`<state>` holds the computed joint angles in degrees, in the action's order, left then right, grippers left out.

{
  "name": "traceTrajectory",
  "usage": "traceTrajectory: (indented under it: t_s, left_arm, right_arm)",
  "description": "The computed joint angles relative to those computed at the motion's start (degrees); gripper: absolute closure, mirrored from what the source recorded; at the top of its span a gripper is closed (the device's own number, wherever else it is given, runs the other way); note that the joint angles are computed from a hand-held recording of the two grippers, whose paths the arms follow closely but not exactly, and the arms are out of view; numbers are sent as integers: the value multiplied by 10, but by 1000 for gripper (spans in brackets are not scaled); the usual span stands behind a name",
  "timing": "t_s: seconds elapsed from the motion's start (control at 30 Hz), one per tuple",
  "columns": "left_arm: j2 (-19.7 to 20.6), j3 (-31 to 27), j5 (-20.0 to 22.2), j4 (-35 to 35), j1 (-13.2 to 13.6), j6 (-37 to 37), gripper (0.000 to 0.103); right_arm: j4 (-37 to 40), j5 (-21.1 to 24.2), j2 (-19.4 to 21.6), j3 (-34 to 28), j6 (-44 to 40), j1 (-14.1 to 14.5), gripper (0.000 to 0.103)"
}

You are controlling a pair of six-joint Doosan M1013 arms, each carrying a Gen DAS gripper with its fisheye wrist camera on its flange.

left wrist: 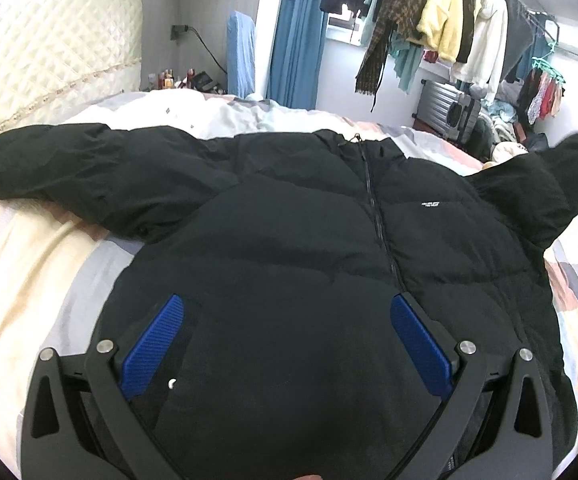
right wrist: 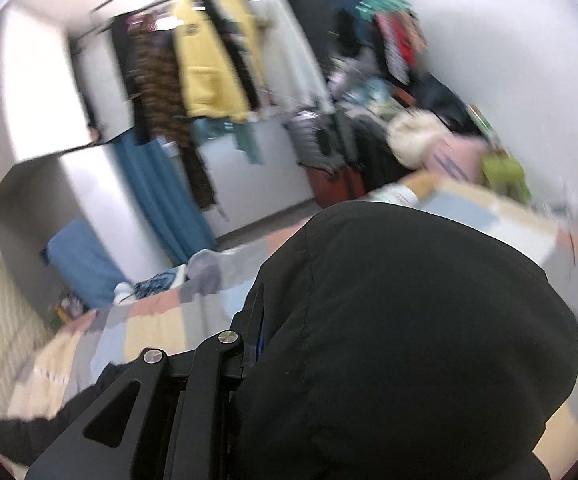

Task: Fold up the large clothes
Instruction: 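Lift the gripped sleeve with the right tool and fold it across the jacket front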

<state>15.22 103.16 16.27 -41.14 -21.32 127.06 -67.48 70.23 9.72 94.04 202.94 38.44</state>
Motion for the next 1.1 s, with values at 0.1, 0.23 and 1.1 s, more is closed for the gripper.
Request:
traceTrajectory:
  t_s: [0.1, 0.23, 1.1]
  left_arm:
    - [-4, 3, -5, -17, 5, 17, 0]
    - [-6, 2, 6, -61, 16, 56, 0]
    - [13, -13, 41, -143, 70, 72, 0]
  right_arm:
    - [-5, 3, 29, -50, -66, 12, 88]
    - [-10, -3, 81, -129, -160, 30, 88]
    - [213, -31, 426, -528, -619, 65, 79]
